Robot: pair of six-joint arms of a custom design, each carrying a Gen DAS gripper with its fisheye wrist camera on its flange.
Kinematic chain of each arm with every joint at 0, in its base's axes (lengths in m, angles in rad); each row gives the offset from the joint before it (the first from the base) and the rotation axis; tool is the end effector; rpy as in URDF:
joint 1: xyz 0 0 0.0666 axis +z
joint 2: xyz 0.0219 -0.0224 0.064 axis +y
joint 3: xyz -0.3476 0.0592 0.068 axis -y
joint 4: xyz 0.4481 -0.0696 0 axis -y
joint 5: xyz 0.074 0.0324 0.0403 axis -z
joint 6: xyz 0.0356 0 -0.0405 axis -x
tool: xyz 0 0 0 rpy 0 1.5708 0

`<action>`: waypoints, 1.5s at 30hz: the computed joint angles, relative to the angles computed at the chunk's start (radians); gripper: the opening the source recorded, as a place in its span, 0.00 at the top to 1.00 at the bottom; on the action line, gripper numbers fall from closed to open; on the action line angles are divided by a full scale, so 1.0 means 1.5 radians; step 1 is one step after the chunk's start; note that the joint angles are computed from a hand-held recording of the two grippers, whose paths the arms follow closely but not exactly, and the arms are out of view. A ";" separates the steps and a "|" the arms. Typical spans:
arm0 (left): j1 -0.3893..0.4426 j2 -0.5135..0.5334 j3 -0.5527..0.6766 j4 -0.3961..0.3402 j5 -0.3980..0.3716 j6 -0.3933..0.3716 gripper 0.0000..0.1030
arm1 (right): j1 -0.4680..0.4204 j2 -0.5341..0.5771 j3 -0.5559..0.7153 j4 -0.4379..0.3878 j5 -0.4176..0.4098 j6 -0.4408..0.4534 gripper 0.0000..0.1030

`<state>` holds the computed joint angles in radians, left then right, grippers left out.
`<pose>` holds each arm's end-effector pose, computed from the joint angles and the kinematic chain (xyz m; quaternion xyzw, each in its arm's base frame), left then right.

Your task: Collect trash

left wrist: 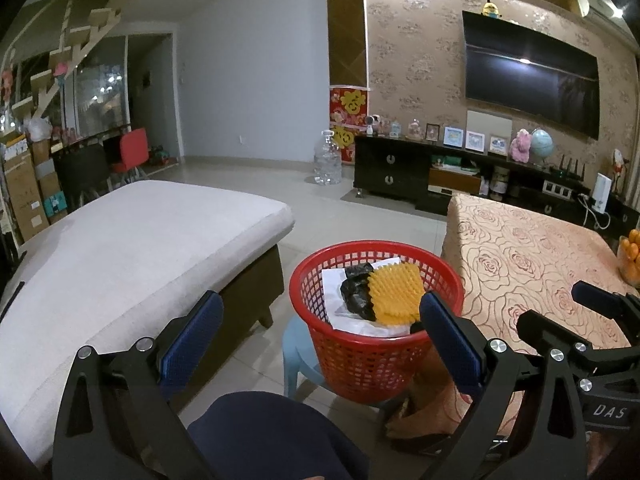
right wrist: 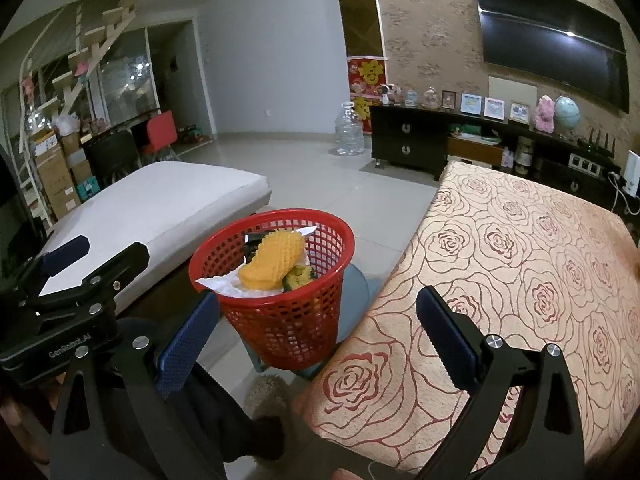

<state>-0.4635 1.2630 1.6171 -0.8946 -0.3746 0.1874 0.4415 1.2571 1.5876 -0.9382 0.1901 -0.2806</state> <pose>0.4470 -0.2093 0.5825 0.0268 0.8595 -0.0012 0.5104 0.4483 0.2040 0.5653 -0.0271 0.8830 0.0842 0.4610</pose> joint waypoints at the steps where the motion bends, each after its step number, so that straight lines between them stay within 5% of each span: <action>1: 0.000 0.000 0.000 -0.002 0.002 0.000 0.08 | -0.001 -0.001 -0.001 0.000 0.000 0.000 0.07; 45: -0.004 0.002 -0.005 -0.004 -0.001 -0.005 0.08 | -0.001 0.000 -0.009 0.000 -0.008 -0.006 0.07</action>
